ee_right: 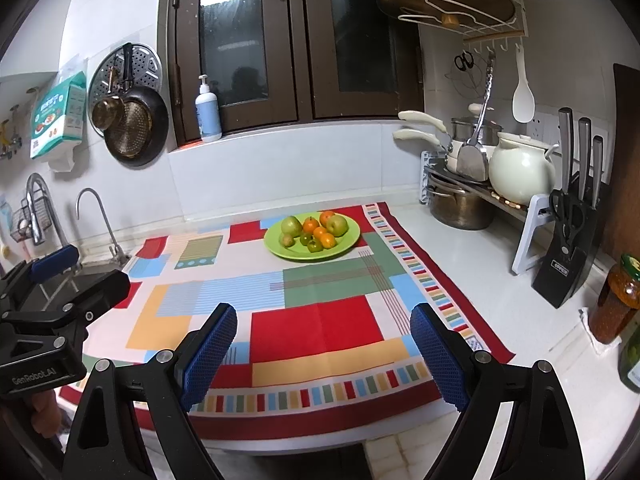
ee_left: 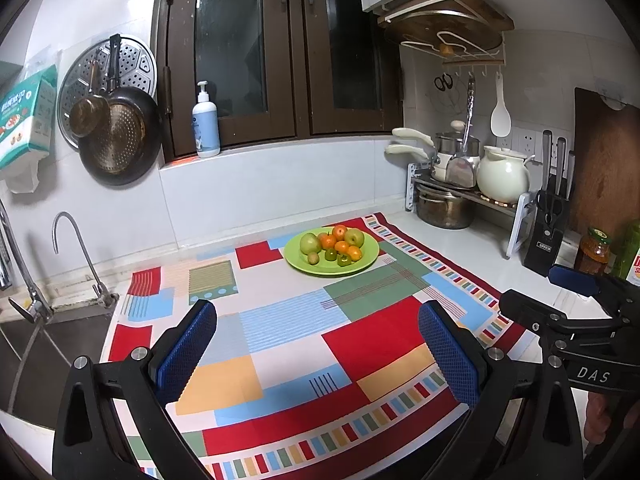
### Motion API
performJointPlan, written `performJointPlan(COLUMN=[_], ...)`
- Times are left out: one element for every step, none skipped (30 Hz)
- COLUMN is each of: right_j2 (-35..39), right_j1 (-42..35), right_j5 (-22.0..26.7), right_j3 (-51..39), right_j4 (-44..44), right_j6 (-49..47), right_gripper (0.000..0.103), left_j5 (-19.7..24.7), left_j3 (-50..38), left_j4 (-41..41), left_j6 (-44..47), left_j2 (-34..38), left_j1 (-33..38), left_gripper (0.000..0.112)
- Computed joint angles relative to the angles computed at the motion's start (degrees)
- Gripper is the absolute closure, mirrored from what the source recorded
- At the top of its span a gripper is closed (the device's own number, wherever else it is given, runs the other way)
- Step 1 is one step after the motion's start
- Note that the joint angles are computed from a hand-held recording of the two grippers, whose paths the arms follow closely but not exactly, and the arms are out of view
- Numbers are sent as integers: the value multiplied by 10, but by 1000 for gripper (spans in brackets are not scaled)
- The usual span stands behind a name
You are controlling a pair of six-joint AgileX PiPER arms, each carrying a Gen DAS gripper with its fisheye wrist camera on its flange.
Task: Organize fruits
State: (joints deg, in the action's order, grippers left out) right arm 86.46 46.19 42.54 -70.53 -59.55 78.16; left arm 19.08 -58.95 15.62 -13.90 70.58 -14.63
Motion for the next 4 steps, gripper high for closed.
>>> performJointPlan(right_j2=[1,1,2,3], right_j1=[-2,-3,-4,-5], right_j5=[-1,-1,-2,-3], right_j3=[-1,-1,-2,-2], right_j4=[2,3,4,5], right_j6=[-2,-3,-4,-4], right_gripper=[14,14,14,14], left_j5=[-1,-3,-4,-4], left_j3=[-1,0,-1,-1], left_j4=[-9,-9,-13,-13], left_j6=[8,9,13,14], left_j2=[1,2,4,4], left_j1=[1,1,2,2], left_gripper=[10,10,10,10])
